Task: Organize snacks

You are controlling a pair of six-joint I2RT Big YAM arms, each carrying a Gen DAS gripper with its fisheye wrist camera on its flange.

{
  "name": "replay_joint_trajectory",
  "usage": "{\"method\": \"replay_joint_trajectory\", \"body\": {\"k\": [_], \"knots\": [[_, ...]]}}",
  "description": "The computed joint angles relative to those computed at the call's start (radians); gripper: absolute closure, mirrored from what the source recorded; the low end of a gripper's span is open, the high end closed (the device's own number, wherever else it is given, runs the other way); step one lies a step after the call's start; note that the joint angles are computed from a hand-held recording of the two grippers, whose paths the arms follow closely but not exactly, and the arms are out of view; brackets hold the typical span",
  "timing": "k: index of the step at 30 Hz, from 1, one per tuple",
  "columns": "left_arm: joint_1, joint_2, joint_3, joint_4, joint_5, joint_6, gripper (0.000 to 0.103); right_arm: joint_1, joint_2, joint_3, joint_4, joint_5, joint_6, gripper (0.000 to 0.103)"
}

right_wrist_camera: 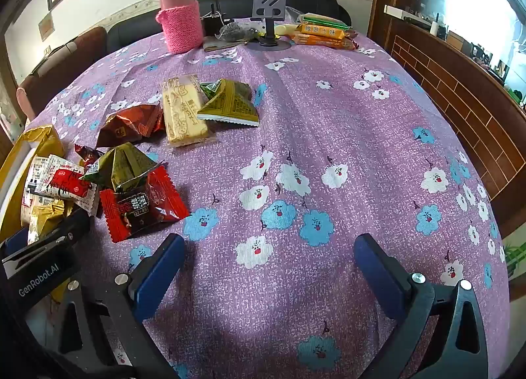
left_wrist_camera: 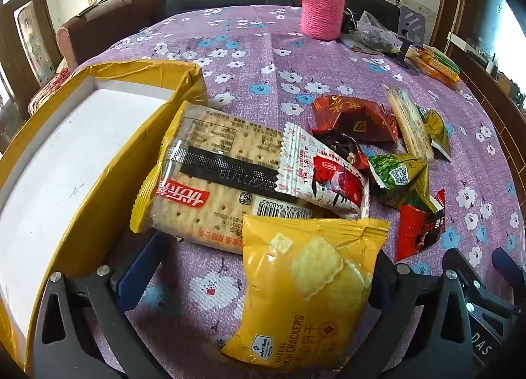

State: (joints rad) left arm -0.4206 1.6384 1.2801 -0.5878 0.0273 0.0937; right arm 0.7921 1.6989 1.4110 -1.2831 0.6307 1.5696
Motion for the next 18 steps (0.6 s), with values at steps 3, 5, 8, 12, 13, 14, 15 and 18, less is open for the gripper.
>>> {"method": "replay_joint_trajectory", "body": {"k": [3, 5, 8, 12, 13, 14, 15, 18], "knots": [[0.004, 0.000, -0.001, 0.003, 0.019, -0.009, 0.000, 0.000, -0.001, -0.001, 0.002, 0.000, 0.000, 0.000], [0.005, 0.000, -0.001, 0.003, 0.024, -0.010, 0.000, 0.000, 0.000, -0.001, 0.002, 0.001, 0.000, 0.000], [0.006, 0.000, -0.002, 0.004, 0.026, -0.011, 0.000, 0.000, 0.000, -0.001, 0.002, 0.001, 0.000, 0.000], [0.006, 0.000, -0.002, 0.004, 0.027, -0.012, 0.000, 0.000, -0.001, -0.001, 0.002, 0.002, 0.000, 0.000], [0.006, 0.000, -0.002, 0.004, 0.027, -0.012, 0.000, 0.000, -0.001, -0.001, 0.002, 0.002, 0.000, 0.000], [0.006, 0.000, -0.002, 0.004, 0.028, -0.012, 0.000, 0.000, -0.001, -0.001, 0.002, 0.002, 0.000, 0.000], [0.006, 0.000, -0.002, 0.004, 0.028, -0.012, 0.000, 0.000, -0.001, -0.001, 0.002, 0.002, 0.000, 0.000], [0.006, 0.000, -0.002, 0.004, 0.028, -0.012, 0.000, 0.000, 0.000, -0.001, 0.002, 0.002, 0.000, 0.000]]}}
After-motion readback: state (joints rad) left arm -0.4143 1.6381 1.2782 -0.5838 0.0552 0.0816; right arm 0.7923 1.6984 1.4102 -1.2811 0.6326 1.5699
